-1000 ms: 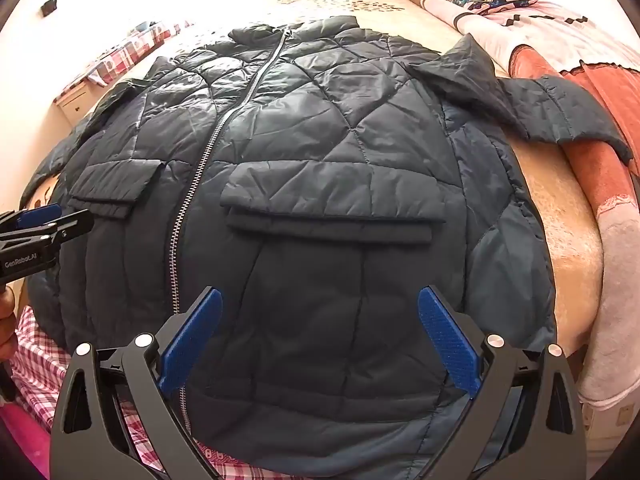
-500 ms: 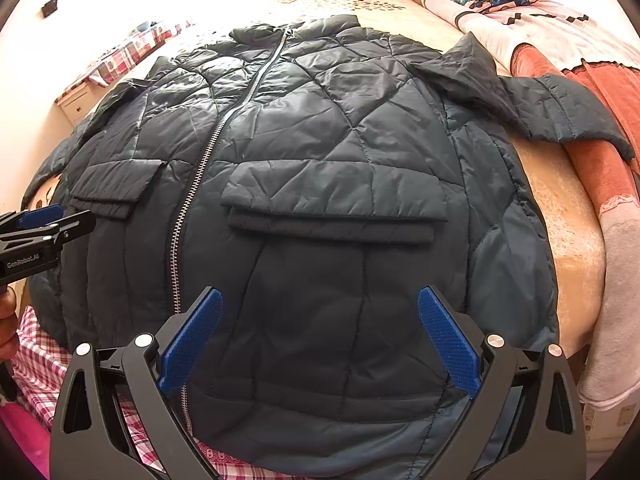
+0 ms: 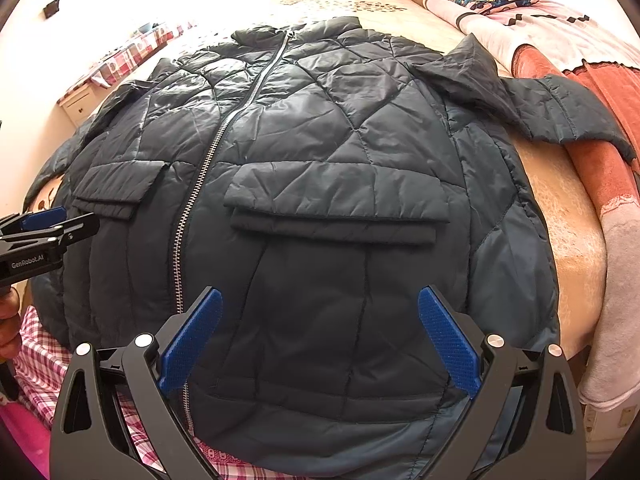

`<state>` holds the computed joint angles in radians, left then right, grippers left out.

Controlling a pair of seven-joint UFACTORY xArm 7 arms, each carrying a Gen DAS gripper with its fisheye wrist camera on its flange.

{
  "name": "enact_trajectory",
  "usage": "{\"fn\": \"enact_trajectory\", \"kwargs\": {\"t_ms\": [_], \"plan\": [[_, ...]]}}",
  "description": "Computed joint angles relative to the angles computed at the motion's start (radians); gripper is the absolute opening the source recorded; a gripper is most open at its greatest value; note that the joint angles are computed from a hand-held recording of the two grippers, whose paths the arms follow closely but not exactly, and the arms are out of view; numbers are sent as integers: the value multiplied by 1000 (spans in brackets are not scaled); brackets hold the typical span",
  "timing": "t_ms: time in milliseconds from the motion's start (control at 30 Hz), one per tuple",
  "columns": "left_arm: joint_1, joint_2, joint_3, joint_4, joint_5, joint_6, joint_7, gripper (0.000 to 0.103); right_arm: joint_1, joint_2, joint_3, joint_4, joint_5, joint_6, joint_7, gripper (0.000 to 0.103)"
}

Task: Fold large clothes

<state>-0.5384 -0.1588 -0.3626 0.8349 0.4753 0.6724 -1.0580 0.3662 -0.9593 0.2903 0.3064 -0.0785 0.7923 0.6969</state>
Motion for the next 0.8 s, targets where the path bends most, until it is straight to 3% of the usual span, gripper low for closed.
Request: {"fn": "enact_trajectory", "kwargs": {"t_ms": [800], "plan": [[-2, 4, 7, 6, -28, 9, 20, 80, 1, -17, -13, -11, 11, 4, -11, 95]]}}
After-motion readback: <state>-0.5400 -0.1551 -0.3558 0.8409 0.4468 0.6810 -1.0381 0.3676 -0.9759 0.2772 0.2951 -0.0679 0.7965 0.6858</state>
